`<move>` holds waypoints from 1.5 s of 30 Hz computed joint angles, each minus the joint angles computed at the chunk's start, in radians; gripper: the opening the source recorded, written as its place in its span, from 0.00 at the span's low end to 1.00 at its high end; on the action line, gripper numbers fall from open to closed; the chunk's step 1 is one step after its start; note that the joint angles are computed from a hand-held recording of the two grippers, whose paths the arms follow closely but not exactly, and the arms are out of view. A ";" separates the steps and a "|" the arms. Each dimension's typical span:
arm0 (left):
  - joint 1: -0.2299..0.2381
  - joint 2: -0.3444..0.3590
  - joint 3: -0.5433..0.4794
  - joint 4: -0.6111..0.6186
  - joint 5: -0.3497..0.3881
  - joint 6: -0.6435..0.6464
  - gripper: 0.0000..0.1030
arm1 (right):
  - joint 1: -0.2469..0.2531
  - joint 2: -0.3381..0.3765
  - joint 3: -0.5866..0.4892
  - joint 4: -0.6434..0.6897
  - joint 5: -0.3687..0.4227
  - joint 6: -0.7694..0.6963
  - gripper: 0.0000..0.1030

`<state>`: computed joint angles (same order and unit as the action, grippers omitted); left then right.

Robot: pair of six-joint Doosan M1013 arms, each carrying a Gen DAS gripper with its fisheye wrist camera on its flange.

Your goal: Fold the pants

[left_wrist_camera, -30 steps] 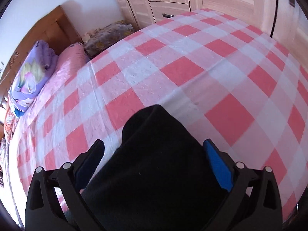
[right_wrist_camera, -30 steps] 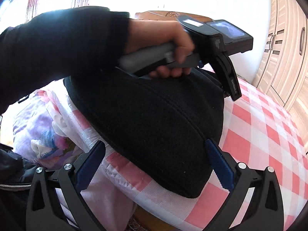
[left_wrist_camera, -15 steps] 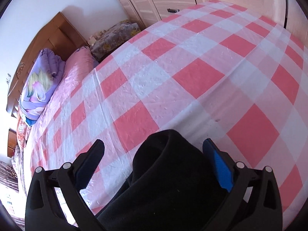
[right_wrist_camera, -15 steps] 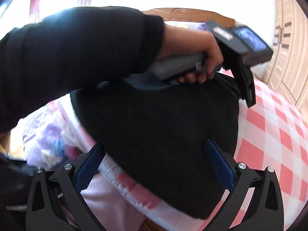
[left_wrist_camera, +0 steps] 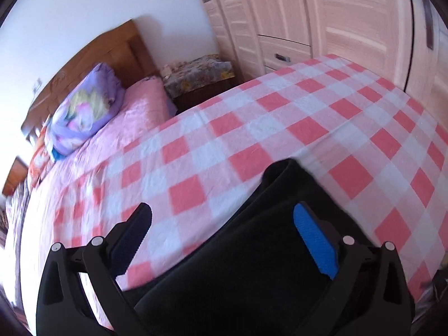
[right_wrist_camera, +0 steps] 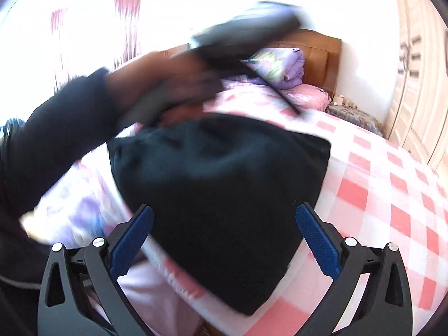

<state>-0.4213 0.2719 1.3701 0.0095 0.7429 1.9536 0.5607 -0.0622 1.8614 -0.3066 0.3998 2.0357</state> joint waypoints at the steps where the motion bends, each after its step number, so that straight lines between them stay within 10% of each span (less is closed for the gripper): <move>1: 0.031 -0.013 0.016 -0.032 0.007 -0.013 0.99 | -0.017 0.000 -0.004 0.026 -0.022 -0.006 0.96; 7: 0.147 -0.007 0.053 -0.066 0.115 -0.092 0.99 | -0.072 0.091 -0.131 0.441 0.069 -0.385 0.96; 11: 0.179 0.029 0.029 -0.163 0.162 -0.061 0.99 | -0.033 0.169 -0.195 0.394 0.231 -0.371 0.96; 19: 0.215 0.057 0.016 -0.317 0.185 0.007 0.99 | -0.017 0.159 -0.183 0.348 0.184 -0.297 0.96; 25: 0.210 0.054 0.018 -0.302 0.184 0.003 0.99 | 0.028 0.223 -0.249 0.581 0.177 -0.580 0.96; 31: 0.220 0.058 0.018 -0.337 0.192 0.022 0.99 | 0.128 0.234 -0.238 0.214 0.161 -0.400 0.96; 45: 0.204 0.036 0.047 -0.277 0.127 0.010 0.99 | 0.115 0.203 -0.214 0.462 0.087 -0.567 0.96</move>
